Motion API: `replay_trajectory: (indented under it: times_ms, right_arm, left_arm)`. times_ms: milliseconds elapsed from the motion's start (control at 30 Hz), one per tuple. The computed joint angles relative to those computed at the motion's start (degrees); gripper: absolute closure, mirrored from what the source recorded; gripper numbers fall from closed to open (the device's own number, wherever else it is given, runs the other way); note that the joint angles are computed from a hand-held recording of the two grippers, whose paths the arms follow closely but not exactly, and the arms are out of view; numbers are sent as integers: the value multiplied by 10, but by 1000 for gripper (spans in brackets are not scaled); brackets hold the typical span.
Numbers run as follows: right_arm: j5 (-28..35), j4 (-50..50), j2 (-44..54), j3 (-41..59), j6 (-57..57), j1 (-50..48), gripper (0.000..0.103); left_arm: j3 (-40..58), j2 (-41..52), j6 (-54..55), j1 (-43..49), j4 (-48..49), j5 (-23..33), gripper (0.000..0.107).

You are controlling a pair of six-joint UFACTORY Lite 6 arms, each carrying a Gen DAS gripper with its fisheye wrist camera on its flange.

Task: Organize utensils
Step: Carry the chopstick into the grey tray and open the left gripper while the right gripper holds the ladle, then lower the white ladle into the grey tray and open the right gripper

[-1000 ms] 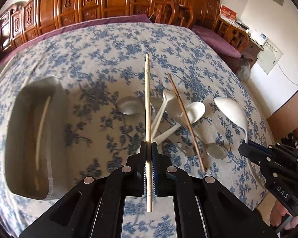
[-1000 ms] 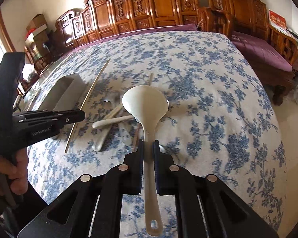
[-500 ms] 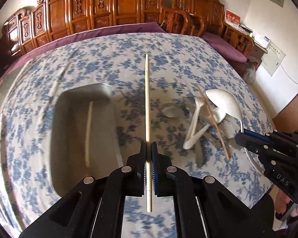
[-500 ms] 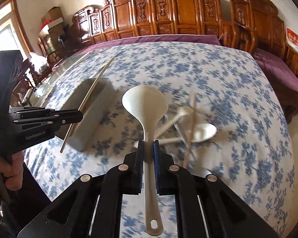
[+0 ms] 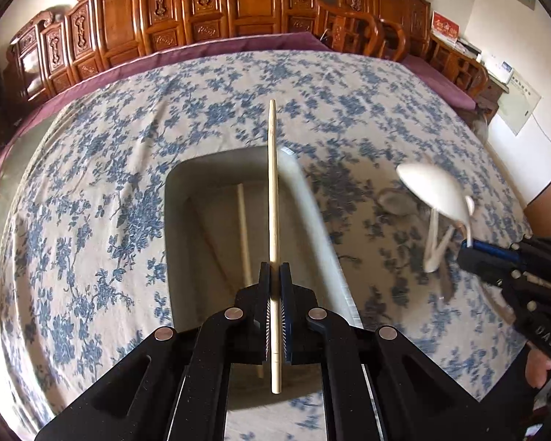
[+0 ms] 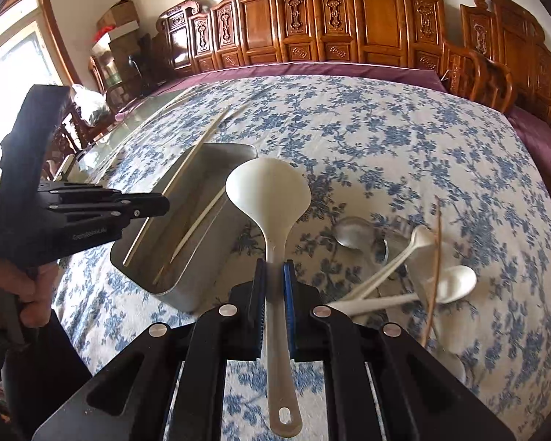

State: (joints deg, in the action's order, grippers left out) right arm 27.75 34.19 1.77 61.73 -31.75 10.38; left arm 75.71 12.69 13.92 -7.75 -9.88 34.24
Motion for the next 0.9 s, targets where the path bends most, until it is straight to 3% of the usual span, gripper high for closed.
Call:
replay_trajectory:
  times_ms: [500, 633, 900]
  right_arm:
    - [-13, -24, 69, 44, 33, 27, 92]
    - [-11, -34, 81, 63, 49, 40, 92]
    - [-10, -55, 126, 130, 102, 89, 92]
  left_arm:
    - [-53, 17, 91, 36, -80, -39, 101]
    - [-84, -21, 108, 46, -97, -62, 87]
    - [-118, -82, 164, 94, -144, -74, 86]
